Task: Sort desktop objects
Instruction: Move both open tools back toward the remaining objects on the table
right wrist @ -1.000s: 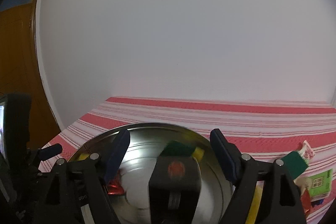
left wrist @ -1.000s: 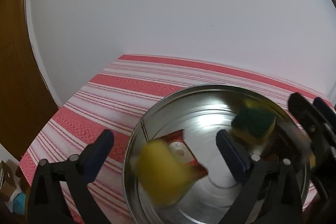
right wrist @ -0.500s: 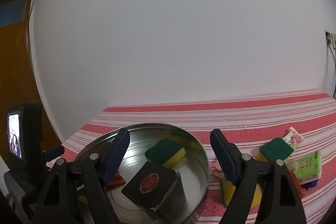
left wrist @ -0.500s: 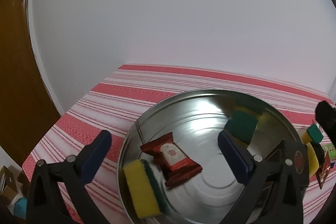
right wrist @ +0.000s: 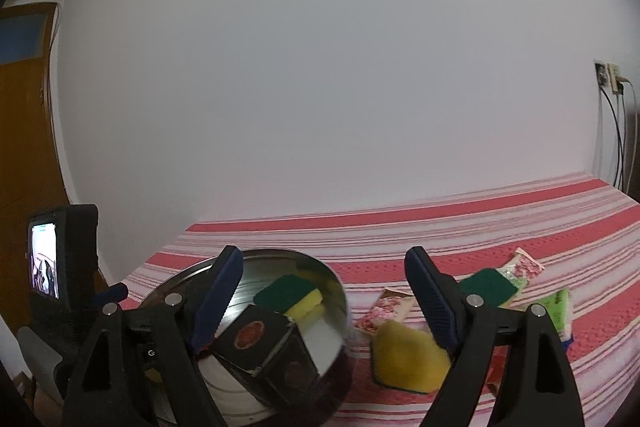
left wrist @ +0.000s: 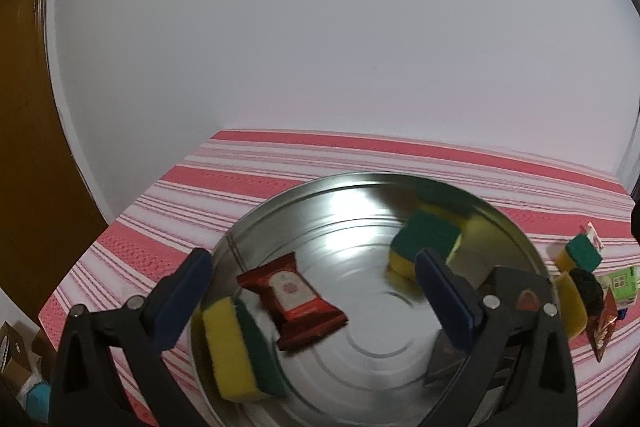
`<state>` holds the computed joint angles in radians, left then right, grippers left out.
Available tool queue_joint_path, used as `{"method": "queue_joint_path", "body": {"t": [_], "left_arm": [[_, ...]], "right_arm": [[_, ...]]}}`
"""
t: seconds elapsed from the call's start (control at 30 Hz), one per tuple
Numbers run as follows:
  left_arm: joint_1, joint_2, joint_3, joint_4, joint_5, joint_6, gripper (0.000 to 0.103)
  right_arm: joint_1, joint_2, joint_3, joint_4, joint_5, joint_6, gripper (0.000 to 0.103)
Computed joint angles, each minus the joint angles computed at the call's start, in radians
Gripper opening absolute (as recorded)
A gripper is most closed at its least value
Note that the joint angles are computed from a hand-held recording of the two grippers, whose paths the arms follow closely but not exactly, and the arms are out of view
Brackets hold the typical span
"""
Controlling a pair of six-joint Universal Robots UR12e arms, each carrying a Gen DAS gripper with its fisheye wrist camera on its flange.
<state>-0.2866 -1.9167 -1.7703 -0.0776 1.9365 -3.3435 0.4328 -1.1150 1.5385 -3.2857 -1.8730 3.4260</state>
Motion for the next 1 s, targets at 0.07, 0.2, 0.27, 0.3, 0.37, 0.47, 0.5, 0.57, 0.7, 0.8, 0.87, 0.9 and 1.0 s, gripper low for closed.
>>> {"method": "queue_joint_path", "body": {"t": [0.07,0.2,0.27,0.3,0.37,0.47,0.5,0.57,0.7,0.8,0.87,0.9,1.0], "left_arm": [[-0.006,-0.002,0.000,0.009,-0.005,-0.001,0.102],[-0.026,-0.012,-0.002,0.044,0.009,-0.001,0.102],[-0.040,-0.020,-0.010,0.091,0.038,0.005,0.102],[-0.047,-0.025,-0.013,0.116,0.053,0.011,0.102],[-0.062,-0.034,-0.023,0.177,0.074,0.022,0.102],[-0.072,-0.038,-0.033,0.221,0.058,0.028,0.102],[-0.074,-0.039,-0.032,0.227,0.047,0.031,0.102],[-0.081,-0.040,-0.034,0.244,0.022,0.035,0.102],[-0.092,-0.044,-0.031,0.257,-0.021,0.049,0.102],[-0.100,-0.049,-0.027,0.258,-0.056,0.073,0.102],[-0.105,-0.050,-0.024,0.259,-0.085,0.085,0.102],[-0.107,-0.049,-0.024,0.257,-0.095,0.086,0.102],[-0.114,-0.050,-0.024,0.264,-0.129,0.098,0.102]], "right_arm": [[-0.001,-0.007,0.013,-0.008,-0.017,0.000,0.085],[-0.008,-0.024,0.041,-0.022,-0.064,-0.003,0.085],[-0.013,-0.033,0.062,-0.035,-0.095,-0.002,0.085],[-0.015,-0.038,0.076,-0.046,-0.128,-0.007,0.085],[-0.018,-0.042,0.092,-0.053,-0.185,-0.011,0.085],[-0.034,-0.065,0.132,-0.038,-0.244,0.019,0.085],[-0.041,-0.073,0.145,-0.031,-0.256,0.036,0.085],[-0.052,-0.089,0.169,-0.017,-0.279,0.074,0.085],[-0.069,-0.112,0.205,-0.003,-0.311,0.114,0.085],[-0.077,-0.128,0.225,0.012,-0.324,0.133,0.085],[-0.082,-0.132,0.236,0.014,-0.326,0.145,0.085],[-0.084,-0.136,0.244,0.009,-0.325,0.149,0.085],[-0.087,-0.143,0.256,0.008,-0.319,0.148,0.085]]}}
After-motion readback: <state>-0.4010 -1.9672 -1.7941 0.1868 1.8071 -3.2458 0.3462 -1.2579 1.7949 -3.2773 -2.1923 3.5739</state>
